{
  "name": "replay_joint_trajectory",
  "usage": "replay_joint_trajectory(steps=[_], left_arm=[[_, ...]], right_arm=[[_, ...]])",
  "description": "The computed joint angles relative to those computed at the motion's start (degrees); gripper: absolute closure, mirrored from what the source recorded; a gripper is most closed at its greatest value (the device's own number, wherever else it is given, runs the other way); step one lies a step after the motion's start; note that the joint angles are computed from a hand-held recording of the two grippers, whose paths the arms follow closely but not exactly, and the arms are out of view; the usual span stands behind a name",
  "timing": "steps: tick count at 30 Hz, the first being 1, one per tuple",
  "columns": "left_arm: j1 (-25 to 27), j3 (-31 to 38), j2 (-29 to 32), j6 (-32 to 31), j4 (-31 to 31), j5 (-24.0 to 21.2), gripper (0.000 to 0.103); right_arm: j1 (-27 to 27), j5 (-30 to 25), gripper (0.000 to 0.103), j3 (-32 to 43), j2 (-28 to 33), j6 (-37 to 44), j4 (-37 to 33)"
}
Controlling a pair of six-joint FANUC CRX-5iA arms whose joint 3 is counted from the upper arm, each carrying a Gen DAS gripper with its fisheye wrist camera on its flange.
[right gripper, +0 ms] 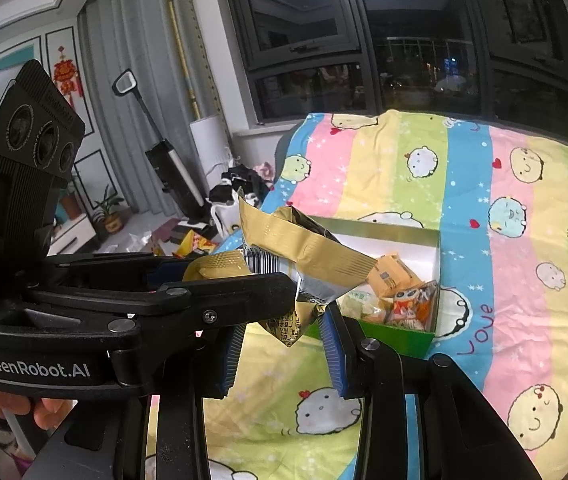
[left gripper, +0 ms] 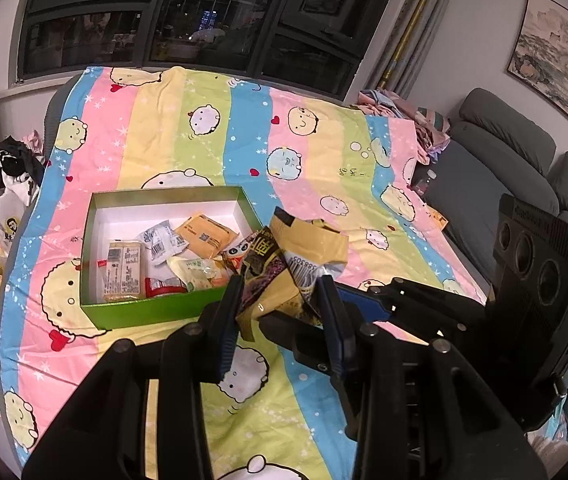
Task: Organize snacks
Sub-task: 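Carry the gold foil bag with the left gripper toward the green box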
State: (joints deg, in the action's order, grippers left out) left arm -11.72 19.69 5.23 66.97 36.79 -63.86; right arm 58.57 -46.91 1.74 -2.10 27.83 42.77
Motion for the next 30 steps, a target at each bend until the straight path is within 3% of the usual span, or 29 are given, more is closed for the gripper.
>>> replay_joint_trajectory(steps=[30], left_arm=[[2.43, 3.21, 4.94, 1.76, -0.16, -0.67, 0.066]], right_arm=[[-4.03, 3.08, 0.065, 6.47, 6.01, 8.42, -8.35]])
